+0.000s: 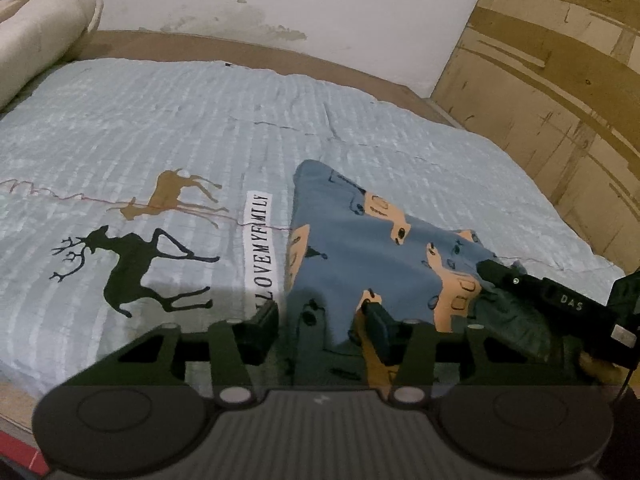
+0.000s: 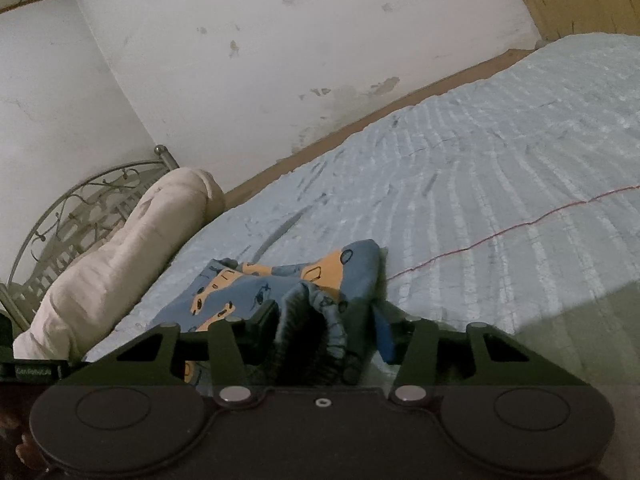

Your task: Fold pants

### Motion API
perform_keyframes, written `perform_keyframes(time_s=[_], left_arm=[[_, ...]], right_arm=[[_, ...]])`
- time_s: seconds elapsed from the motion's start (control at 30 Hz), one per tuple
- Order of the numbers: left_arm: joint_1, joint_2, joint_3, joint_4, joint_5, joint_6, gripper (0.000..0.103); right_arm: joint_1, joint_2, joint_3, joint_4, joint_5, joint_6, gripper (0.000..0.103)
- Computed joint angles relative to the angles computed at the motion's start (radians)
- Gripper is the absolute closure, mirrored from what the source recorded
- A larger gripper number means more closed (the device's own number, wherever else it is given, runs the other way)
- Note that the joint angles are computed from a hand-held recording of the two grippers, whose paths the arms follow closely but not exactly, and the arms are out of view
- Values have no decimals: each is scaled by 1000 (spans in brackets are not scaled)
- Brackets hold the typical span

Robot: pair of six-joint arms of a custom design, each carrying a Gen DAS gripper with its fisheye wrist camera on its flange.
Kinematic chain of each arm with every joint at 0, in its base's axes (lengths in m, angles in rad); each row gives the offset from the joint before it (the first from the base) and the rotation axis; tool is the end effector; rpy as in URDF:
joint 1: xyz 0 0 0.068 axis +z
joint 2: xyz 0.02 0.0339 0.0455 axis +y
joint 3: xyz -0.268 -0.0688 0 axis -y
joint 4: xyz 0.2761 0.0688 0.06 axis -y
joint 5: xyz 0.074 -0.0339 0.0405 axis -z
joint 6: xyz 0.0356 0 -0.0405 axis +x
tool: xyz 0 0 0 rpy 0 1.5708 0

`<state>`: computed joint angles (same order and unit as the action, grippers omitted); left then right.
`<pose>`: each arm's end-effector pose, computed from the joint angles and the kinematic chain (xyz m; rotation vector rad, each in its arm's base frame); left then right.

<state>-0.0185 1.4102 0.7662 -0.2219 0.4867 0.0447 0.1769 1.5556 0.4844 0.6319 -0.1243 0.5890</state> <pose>0.3019 -0.0222 0.1799 0.2916 2.3652 -0.5777 0.2944 0.0571 0.1214 0.3416 2.0317 0.6073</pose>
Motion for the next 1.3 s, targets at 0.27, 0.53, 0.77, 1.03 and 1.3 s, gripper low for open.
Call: perform_keyframes(time_s=[0.27,0.53,0.77,1.03,1.3], left_arm=[[-19,-16,-14,12,-21,-8,58],[-22,-41,-24,31,-31,-23,89],[-21,-78,19,36,1,-27,98],[-67,21,141,181,-112,-94,98],[-95,254,293,309,-268,-249,98]], right_arm=[[27,18,8,14,37,-3,52],[55,16,-2,38,75,4,72],[67,-61,62,-88,98,-72,85],[36,42,362,-232,63,-245,86],[25,340,727,-279,68,-338,86]])
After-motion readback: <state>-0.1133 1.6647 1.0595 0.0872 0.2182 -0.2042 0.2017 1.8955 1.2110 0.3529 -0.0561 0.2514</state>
